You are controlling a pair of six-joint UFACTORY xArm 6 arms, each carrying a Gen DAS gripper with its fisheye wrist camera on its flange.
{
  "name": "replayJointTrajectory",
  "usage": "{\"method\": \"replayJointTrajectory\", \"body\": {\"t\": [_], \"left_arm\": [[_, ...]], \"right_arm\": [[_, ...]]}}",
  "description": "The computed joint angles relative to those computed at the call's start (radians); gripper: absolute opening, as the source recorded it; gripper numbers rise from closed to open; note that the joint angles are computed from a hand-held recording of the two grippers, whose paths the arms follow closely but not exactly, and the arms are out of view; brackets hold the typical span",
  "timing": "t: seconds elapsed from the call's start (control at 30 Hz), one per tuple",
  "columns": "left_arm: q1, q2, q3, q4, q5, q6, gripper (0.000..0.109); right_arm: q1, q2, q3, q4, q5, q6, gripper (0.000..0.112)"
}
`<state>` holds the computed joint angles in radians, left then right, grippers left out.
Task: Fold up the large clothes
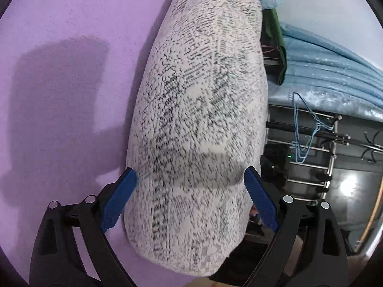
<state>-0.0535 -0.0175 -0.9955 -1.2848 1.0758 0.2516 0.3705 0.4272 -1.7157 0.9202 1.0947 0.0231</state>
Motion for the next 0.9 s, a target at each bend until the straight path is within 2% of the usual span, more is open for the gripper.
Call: {"method": "replayJointTrajectory", "body": {"t": [0.1,0.27,0.47,0.7,0.9], "left_arm": [[0.012,0.028,0.000,-0.046,0.014,0.034,0.090],[0.025,0.048,0.002,-0.081,0.035,0.070,0.091],[0.033,0.112,-0.065,-0.067,0.079,0.085,0.093],[0.034,0.155,-0.109,-0.045,0.110,0.114,0.095],[0.032,0.164,-0.140,-0.015,0.133,0.108,0.092]], "right_arm": [[0.001,0.010,-0.001,0.022,-0.003,-0.024,0.098],[-0.008,0.045,-0.045,0.032,0.052,-0.050,0.098],[0.000,0.201,-0.275,0.024,0.167,-0.027,0.098],[0.035,0.318,-0.440,-0.058,0.222,0.040,0.098],[0.042,0.391,-0.563,-0.072,0.284,0.105,0.098]]}}
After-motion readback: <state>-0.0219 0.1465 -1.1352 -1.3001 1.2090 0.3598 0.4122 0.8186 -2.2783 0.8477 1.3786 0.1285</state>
